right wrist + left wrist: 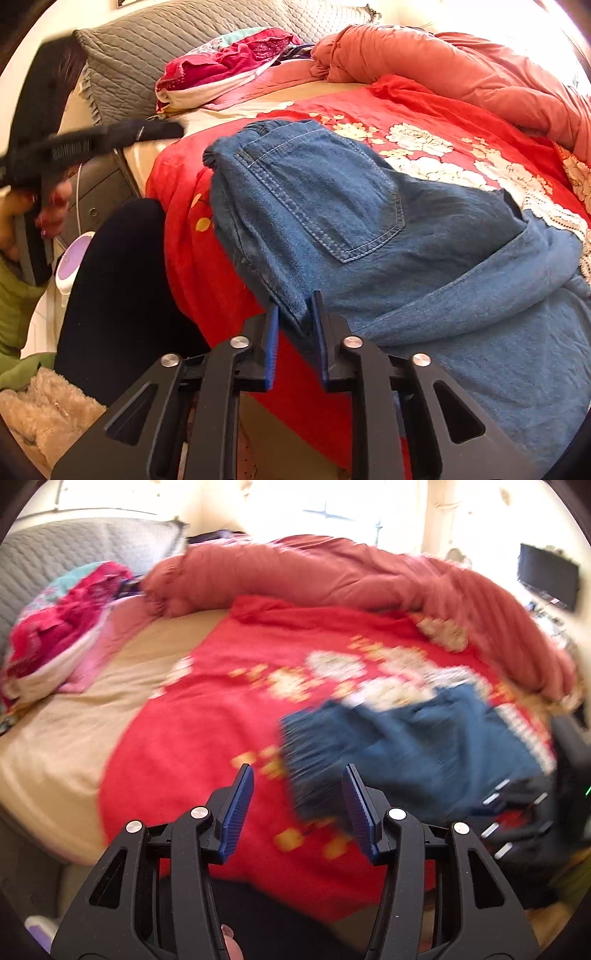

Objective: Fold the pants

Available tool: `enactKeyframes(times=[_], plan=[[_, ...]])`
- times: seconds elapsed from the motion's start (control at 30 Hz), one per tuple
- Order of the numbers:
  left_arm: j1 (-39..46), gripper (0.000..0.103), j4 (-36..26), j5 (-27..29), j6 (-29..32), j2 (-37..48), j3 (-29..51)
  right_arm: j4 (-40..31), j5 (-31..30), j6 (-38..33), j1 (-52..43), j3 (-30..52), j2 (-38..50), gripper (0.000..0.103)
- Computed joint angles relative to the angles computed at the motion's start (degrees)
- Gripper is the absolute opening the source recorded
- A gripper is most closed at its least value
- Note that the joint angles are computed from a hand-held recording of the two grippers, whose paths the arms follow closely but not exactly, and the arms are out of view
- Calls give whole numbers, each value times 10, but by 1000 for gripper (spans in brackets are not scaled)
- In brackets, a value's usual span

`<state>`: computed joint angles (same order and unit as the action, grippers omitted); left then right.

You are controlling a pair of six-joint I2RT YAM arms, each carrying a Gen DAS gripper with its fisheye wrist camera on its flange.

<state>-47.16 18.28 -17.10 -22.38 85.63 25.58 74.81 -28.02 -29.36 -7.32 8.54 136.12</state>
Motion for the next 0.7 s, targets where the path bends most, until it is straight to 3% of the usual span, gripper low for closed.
enactKeyframes(times=[0.13,0.2,0.3,0.37,0.43,0.53,0.6,0.7], plan=[[-14,43,-10,70,3,72,97,1,-11,-2,-11,2,13,19],[-30,43,-20,65,23,128,148,-16,-25,-12,-25,-1,1,22],[-40,43,-82,48,23,212,211,-56,-60,-37,-55,-6,-25,25],[-32,43,-87,59,18,237,214,-91,-85,-59,-86,-8,-44,25],[-28,43,-51,64,18,245,188,-146,-109,-78,-113,-7,-76,27],[-39,43,-17,45,34,242,160,-151,-128,-75,-146,-28,-116,28],[-43,43,-10,37,37,242,155,-167,-146,-61,-169,-35,-157,31],[-42,43,2,37,37,246,150,-160,-123,-7,-156,-28,-188,36]])
